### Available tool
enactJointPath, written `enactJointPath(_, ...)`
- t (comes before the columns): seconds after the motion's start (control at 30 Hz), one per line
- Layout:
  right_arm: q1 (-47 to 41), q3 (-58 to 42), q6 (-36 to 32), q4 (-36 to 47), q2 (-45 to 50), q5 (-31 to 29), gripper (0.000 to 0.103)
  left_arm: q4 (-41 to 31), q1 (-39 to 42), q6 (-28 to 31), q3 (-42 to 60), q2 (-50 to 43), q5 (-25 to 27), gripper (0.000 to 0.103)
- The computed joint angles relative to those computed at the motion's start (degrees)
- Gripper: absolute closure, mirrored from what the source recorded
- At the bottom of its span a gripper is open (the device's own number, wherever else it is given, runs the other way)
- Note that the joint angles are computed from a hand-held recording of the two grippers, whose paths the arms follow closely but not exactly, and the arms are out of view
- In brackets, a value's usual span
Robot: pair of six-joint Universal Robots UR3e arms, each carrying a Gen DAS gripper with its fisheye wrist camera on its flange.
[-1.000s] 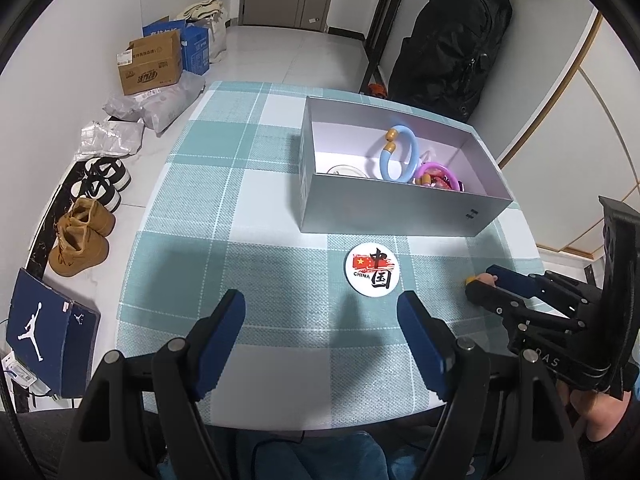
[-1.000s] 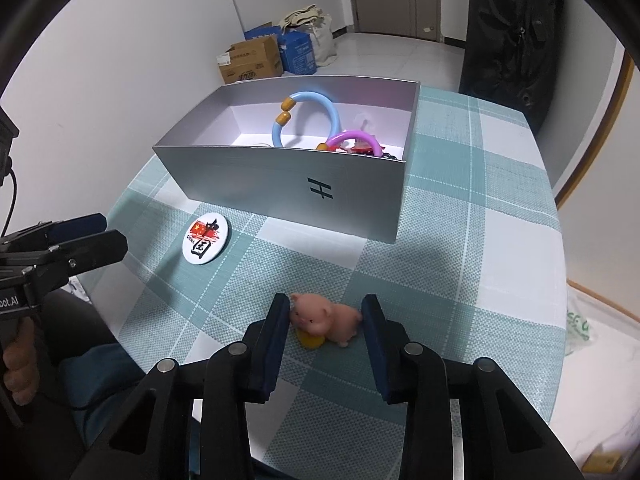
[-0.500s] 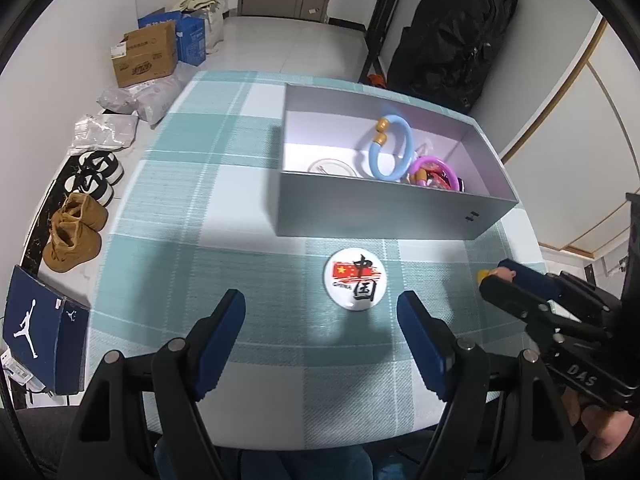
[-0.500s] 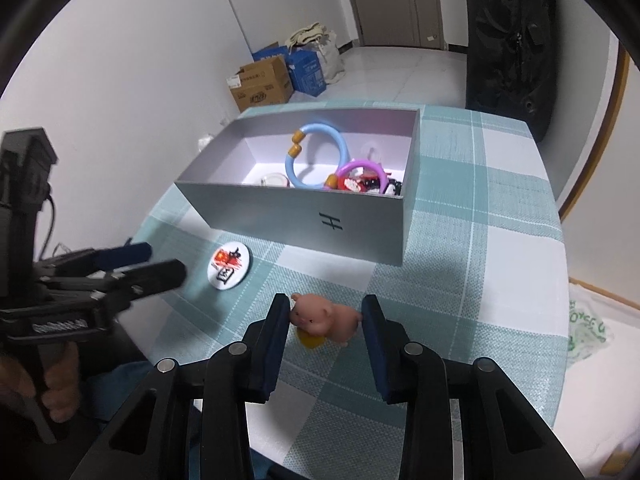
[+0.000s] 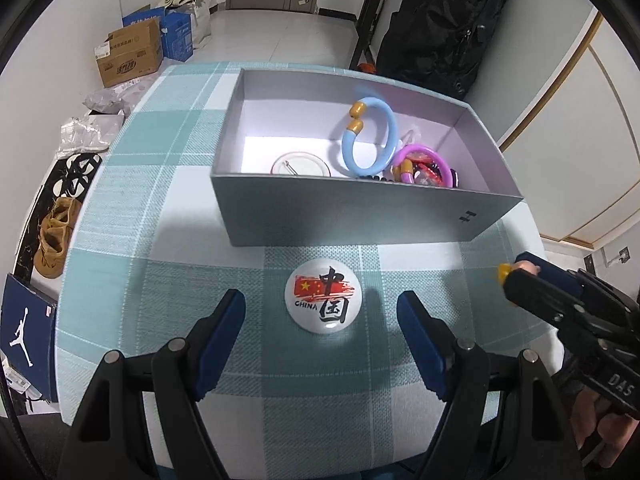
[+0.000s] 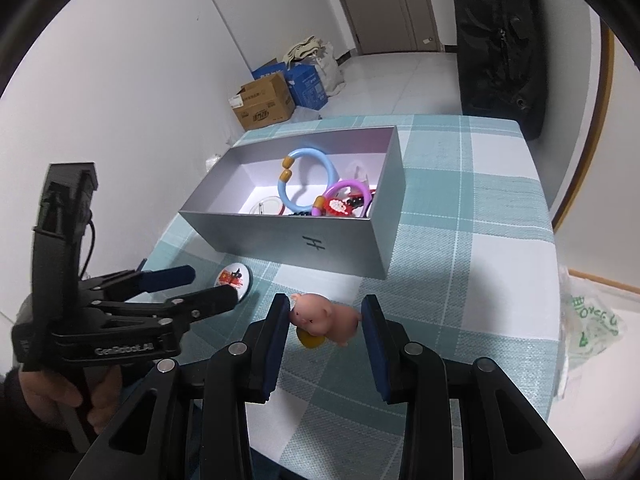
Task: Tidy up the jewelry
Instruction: 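Grasp the white 'China' badge with the left tool while the right tool holds the pig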
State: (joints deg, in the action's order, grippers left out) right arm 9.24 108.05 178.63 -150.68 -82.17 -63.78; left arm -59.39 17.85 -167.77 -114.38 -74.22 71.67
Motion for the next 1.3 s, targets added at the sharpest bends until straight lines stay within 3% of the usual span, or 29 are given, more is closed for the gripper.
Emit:
enactJointPath(0.27, -1.64, 0.90, 0.00, 0.35, -1.09, 1.82, 0.067, 1.98, -1.75, -1.69, 0.22, -1.63, 1.05, 0.030)
enactJointPath(0.47, -2.09, 1.53, -0.11, 0.87, -1.85, 2.25, 0.067, 2.86, -4.23, -2.81, 1.64, -3.31, 2.89, 0.050)
enactJointPath(0.53, -2.09, 1.50, -0.36, 1.07, -1.94, 2.20, 0.067, 2.60, -4.58, -2.47, 2.08, -3.56, 3.08, 0.069)
enactJointPath(0.63, -2.10, 1.59, -0.21, 1.19, -1.99, 2.12, 0.067, 0.15, -2.65, -1.04, 2.46, -3.03, 0.01, 0.082)
enactJointPath(0.8, -1.77, 1.34, 0.06, 1.43, -1.74, 1.68, 0.067, -1.52, -1.62, 0.06, 2.64, -2.02, -0.98, 0.092)
enactJointPath(1.0, -0.48, 0.90, 0.18, 1.30, -1.30, 0.23, 0.067, -2.04, -1.30, 0.68, 2.62, -1.43, -0.95, 0.095)
enactJointPath(1.17, -0.27, 1.14, 0.68, 0.78, -1.38, 0.06, 0.067, -6.64, 2.66, 0.67, 3.15, -0.55, -6.25, 0.095)
enactJointPath(1.2, -0.23, 1.17, 0.79, 0.69, -1.38, 0.00, 0.067, -7.10, 3.24, 0.55, 3.14, -0.38, -7.06, 0.093)
enactJointPath(1.3, -0.33, 1.37, 0.97, 0.45, -1.54, 0.14, 0.067, -5.33, 1.47, -1.09, 3.82, -1.57, -5.16, 0.075)
